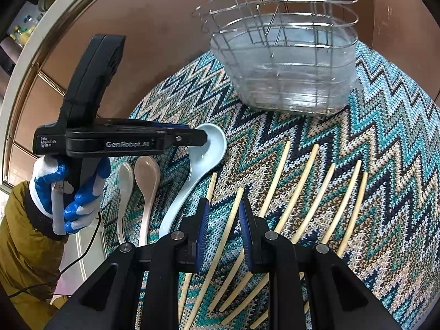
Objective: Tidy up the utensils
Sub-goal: 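Lower left tool around the white spoon while right tool lowers over chopsticks, then close left tool on the white spoon while right tool closes on a chopstick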
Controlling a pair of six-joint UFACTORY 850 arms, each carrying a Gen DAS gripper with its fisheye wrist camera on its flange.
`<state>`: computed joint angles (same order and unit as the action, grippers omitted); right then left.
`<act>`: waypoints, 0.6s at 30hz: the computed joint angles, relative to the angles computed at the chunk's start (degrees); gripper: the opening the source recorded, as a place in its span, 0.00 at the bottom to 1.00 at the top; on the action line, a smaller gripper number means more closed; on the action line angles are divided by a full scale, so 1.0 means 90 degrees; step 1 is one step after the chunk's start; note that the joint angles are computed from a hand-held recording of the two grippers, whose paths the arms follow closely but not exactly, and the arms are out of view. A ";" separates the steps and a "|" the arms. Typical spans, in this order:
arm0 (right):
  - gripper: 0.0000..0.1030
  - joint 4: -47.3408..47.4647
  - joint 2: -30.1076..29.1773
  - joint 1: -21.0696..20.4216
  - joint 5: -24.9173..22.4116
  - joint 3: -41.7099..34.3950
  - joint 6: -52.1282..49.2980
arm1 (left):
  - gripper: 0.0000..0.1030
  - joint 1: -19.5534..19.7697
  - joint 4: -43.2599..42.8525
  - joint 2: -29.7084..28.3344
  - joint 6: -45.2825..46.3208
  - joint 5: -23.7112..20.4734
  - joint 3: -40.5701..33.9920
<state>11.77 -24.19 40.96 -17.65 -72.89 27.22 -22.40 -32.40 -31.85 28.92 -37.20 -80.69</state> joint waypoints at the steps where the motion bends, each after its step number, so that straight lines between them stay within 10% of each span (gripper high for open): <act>1: 0.22 0.0006 -0.0060 -0.0001 -0.0036 -0.0055 -0.0014 | 0.27 -0.0019 0.0033 -0.0031 -0.0028 -0.0018 -0.0026; 18: 0.22 0.0144 -0.1173 -0.0131 -0.0700 -0.1054 0.0105 | 0.15 -0.0085 -0.0244 -0.0280 0.0098 -0.0077 -0.0244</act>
